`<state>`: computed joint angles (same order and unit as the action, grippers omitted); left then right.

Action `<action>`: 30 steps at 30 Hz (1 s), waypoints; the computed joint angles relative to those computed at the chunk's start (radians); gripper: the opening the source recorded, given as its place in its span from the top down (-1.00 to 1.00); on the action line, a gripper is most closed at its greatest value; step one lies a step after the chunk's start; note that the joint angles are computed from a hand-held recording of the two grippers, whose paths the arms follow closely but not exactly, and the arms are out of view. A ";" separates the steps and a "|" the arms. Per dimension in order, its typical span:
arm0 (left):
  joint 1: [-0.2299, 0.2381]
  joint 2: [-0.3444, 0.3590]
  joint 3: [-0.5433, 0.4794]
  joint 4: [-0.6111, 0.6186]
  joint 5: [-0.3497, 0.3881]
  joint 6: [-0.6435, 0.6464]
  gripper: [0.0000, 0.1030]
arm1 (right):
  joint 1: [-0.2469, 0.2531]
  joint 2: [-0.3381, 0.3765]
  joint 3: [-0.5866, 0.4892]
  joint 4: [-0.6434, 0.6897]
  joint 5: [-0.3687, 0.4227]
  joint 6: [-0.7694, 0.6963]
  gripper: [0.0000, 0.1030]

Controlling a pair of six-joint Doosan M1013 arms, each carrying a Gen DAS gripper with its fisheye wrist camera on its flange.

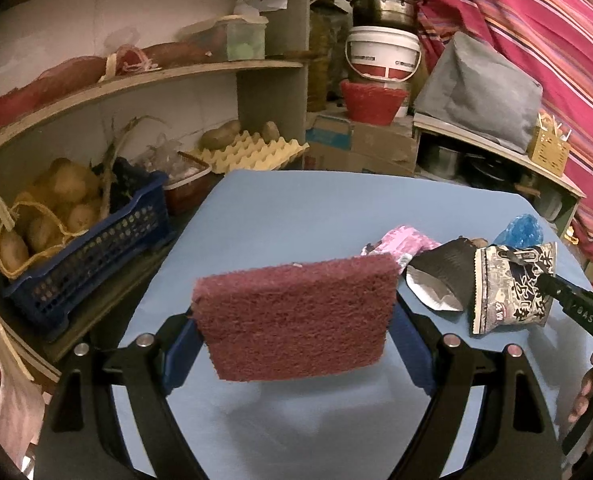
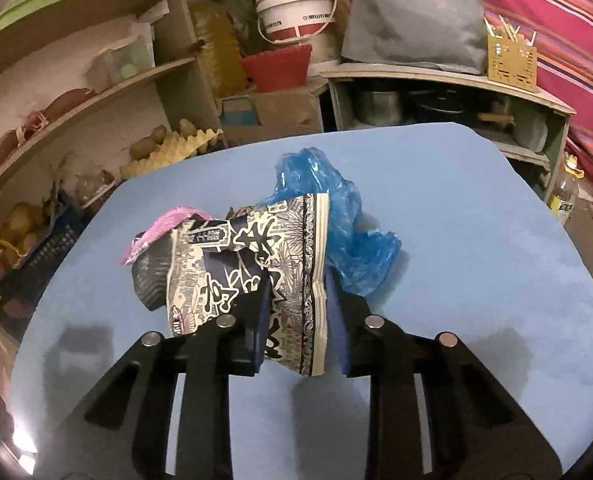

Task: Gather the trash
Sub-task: 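Grasp the printed snack bag with the right tool while the left tool holds the pad, then carry the maroon pad and snack bag over the basket and open both tools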

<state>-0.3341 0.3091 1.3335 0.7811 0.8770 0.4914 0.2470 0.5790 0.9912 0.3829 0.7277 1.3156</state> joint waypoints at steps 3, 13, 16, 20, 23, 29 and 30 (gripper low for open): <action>-0.004 0.005 -0.010 0.000 -0.001 -0.002 -0.61 | -0.009 -0.013 0.016 0.029 -0.016 -0.034 0.50; -0.023 0.029 -0.051 0.011 -0.007 -0.002 -0.61 | -0.053 -0.055 0.058 0.107 -0.050 -0.118 0.50; -0.032 0.041 -0.069 0.012 -0.008 -0.003 -0.61 | -0.068 -0.061 0.066 0.111 -0.052 -0.117 0.50; -0.048 0.060 -0.098 0.016 -0.010 0.001 -0.61 | -0.091 -0.073 0.081 0.124 -0.065 -0.116 0.50; -0.060 0.076 -0.123 0.021 -0.015 0.011 -0.61 | -0.111 -0.079 0.086 0.130 -0.068 -0.109 0.50; -0.080 0.110 -0.170 0.006 -0.022 0.039 -0.62 | -0.146 -0.094 0.106 0.119 -0.086 -0.096 0.50; -0.084 0.118 -0.181 0.001 -0.024 0.044 -0.61 | -0.154 -0.097 0.109 0.112 -0.087 -0.093 0.50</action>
<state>-0.4180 0.4266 1.1522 0.7823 0.8526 0.5355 0.0930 0.4819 1.1001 0.4954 0.6407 1.2228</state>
